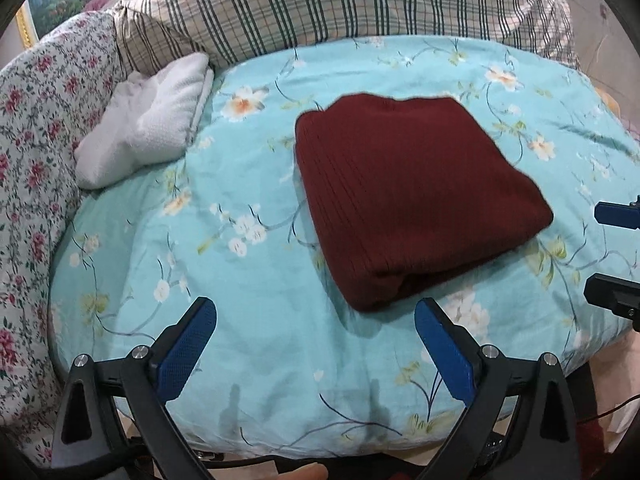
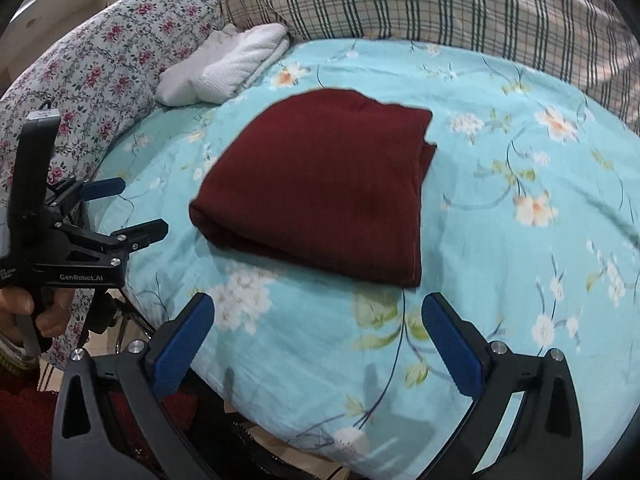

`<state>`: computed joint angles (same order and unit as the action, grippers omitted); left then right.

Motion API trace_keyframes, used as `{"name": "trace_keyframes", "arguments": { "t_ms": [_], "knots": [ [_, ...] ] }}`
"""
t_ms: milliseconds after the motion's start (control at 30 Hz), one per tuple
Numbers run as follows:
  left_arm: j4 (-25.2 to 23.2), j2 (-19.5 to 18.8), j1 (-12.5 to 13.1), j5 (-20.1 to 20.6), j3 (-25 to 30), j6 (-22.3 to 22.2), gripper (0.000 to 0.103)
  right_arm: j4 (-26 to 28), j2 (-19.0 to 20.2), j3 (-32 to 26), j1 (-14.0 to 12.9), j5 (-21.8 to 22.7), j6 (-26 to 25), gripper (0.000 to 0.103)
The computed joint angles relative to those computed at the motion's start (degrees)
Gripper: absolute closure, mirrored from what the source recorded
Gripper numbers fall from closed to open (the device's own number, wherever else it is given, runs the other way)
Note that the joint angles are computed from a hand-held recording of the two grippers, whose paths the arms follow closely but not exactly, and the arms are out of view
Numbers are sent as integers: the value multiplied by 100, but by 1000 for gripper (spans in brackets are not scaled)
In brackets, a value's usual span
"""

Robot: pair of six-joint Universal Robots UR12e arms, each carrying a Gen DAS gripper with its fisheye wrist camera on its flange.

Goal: Fold large clothes
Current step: 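Open both tools and withdraw them from the folded stack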

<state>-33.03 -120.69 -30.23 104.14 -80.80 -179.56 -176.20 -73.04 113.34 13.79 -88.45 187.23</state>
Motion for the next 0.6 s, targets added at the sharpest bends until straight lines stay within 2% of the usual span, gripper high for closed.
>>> {"name": "trace_keyframes", "arguments": {
  "t_ms": [133, 333, 433, 600],
  "knots": [
    [30, -18, -4, 39, 98, -10, 3, 22, 14, -112, -3, -53, -66, 0],
    [-31, -83, 8, 18, 202, -71, 3, -54, 85, -180, -92, 194, 99, 0],
    [-138, -134, 71, -215, 280, -192, 3, -82, 195, -264, -229, 492, 379, 0],
    [-321, -298, 252, -739, 548, -586, 3, -70, 410, -523, -409, 643, 768, 0]
  ]
}}
